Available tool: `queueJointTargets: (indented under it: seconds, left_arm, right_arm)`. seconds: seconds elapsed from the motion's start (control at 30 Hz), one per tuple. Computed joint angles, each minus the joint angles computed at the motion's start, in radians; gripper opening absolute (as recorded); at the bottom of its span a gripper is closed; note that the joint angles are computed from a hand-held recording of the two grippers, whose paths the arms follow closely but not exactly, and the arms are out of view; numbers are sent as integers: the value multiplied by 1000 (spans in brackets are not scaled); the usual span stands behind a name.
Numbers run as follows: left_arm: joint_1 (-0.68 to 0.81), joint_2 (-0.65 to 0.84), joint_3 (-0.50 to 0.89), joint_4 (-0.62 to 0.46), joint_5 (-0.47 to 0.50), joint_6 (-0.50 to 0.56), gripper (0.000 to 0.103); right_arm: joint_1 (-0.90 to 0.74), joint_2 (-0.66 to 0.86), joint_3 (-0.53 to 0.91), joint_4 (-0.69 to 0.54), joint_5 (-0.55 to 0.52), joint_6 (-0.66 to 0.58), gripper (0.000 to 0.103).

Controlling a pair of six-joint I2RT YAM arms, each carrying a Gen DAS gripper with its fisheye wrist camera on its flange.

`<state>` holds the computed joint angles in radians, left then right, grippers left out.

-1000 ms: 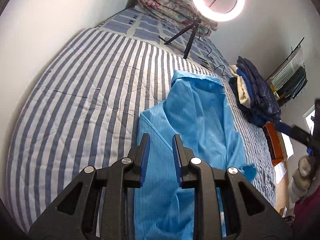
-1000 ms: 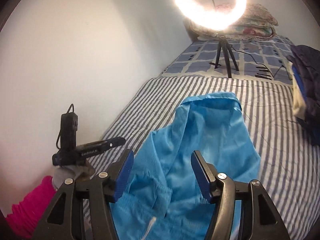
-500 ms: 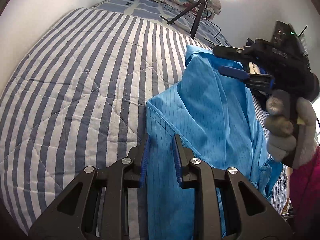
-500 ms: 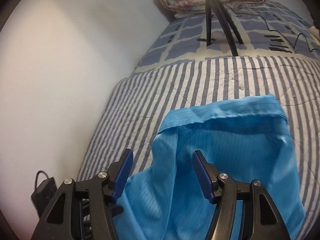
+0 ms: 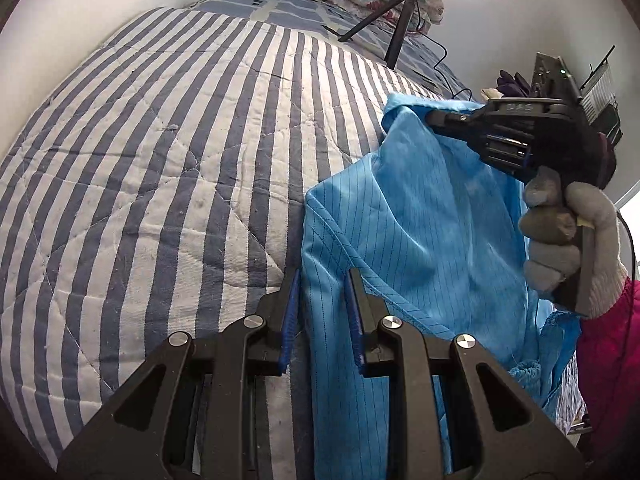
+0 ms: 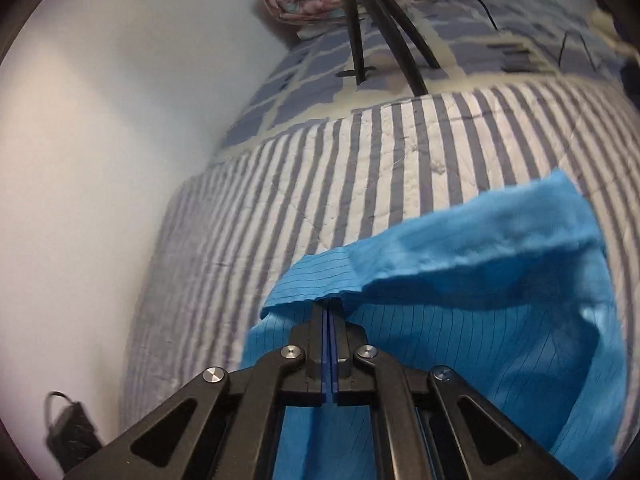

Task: Fold large clothes

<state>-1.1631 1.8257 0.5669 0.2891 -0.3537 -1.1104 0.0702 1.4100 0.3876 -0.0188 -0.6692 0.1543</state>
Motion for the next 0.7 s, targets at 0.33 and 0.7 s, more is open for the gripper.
queueJointTargets:
  seconds: [0.33,0.7]
  left_arm:
    - [-14,7,18,-25,-20,-10,22]
    - [-40,30,33,-36,-69,-4,22]
  right_arm:
    - [88,-37,26,-85,69,-21,36]
    - [6,-102,-12,-85,122,-61,0]
